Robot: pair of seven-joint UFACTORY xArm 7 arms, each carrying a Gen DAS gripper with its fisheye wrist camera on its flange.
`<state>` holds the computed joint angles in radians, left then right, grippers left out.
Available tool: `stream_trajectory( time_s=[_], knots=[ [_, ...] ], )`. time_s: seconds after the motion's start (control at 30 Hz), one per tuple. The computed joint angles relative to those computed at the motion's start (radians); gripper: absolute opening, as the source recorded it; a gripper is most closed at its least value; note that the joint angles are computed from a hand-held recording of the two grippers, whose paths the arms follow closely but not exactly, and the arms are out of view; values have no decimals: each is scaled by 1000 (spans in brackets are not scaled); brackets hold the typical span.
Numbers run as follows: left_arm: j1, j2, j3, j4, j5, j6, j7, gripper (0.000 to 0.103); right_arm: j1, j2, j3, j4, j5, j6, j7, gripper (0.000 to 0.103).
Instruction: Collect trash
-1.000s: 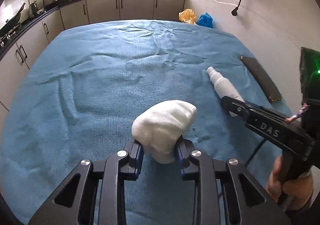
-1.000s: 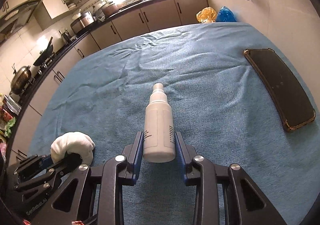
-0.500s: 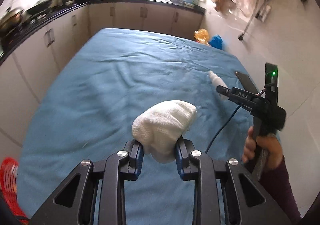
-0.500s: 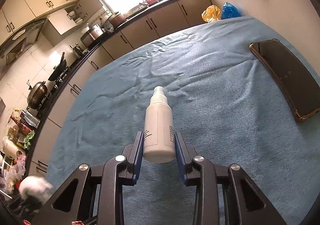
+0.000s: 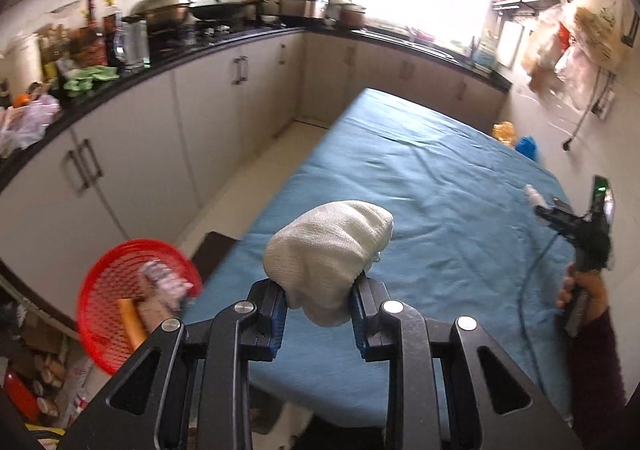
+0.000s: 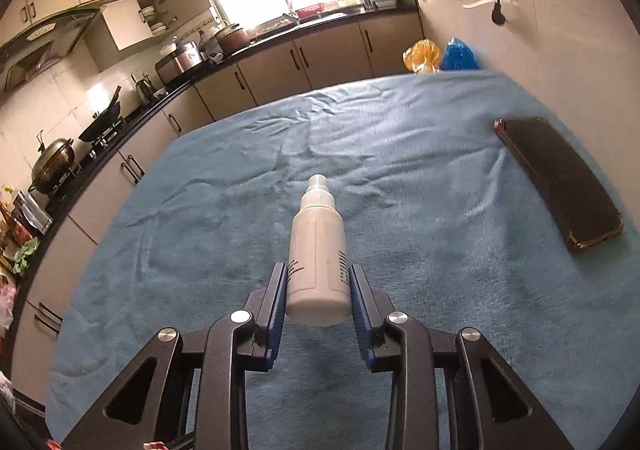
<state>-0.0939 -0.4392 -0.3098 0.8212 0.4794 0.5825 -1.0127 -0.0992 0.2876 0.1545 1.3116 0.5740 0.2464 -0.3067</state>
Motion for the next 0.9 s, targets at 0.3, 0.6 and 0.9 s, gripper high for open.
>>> stream_trajectory(
  time_s=[0.3, 0.6, 0.9],
  knots=[
    [41, -79, 7, -106, 16, -25, -9, 26, 21, -173, 50, -127, 275, 61, -216, 33],
    [84, -157, 4, -190, 2, -58, 6, 26, 176, -283, 11, -198, 406, 79, -346, 33],
    [110, -216, 26, -265, -52, -81, 45, 26, 300, -293, -30, -216, 381, 57, -335, 33]
  ],
)
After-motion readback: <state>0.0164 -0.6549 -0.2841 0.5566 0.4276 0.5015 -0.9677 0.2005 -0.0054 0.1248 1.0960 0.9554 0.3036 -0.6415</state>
